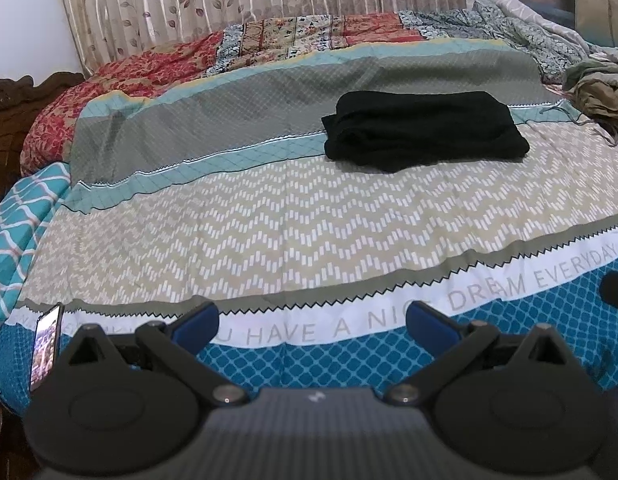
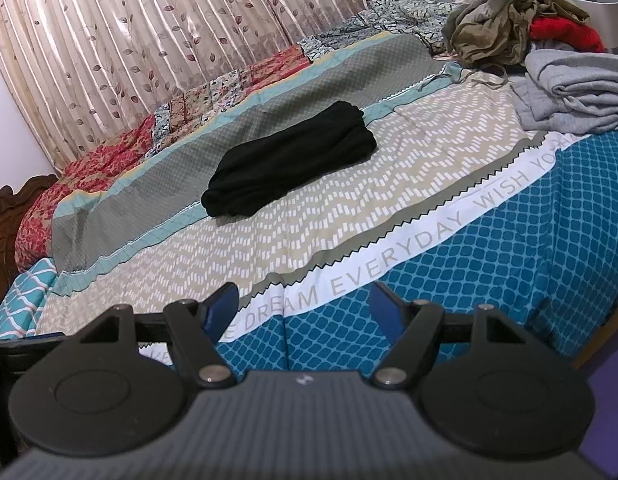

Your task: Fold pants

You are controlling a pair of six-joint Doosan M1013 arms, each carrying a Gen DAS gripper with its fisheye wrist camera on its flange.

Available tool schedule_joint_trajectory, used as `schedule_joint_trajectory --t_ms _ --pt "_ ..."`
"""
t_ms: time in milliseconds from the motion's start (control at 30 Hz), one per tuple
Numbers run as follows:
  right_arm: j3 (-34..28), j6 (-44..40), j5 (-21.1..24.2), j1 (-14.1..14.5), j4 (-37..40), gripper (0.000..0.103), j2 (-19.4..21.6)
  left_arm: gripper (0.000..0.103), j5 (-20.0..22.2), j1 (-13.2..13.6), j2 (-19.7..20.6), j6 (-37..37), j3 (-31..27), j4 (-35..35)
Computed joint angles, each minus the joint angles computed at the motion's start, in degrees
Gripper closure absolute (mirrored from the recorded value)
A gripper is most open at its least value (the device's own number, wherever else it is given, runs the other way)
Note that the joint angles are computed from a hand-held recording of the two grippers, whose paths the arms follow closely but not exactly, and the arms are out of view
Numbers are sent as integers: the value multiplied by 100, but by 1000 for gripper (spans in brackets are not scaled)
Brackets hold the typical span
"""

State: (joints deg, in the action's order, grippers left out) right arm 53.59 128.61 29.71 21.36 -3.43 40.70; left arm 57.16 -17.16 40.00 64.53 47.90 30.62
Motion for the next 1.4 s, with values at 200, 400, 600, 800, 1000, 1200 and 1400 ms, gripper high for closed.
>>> schedule_joint_trajectory --t_ms 200,400,600,800,1000,1200,1400 --pt "12 -15 6 3 43 29 -6 0 24 -8 6 -40 3 111" --pt "13 -18 26 -5 82 29 -2 0 -1 6 -1 -11 7 24" --pt "15 -12 31 -6 90 29 -2 0 44 8 16 -10 -24 -1" --pt "19 -34 51 -11 129 29 5 0 54 20 21 6 -39 -89" --pt "17 -43 56 -14 138 29 8 0 71 27 27 57 -51 -171" --pt "17 -39 60 -12 138 29 8 0 131 29 45 70 -85 -213" --pt "26 -46 50 -13 144 29 6 0 154 29 48 105 -88 -241"
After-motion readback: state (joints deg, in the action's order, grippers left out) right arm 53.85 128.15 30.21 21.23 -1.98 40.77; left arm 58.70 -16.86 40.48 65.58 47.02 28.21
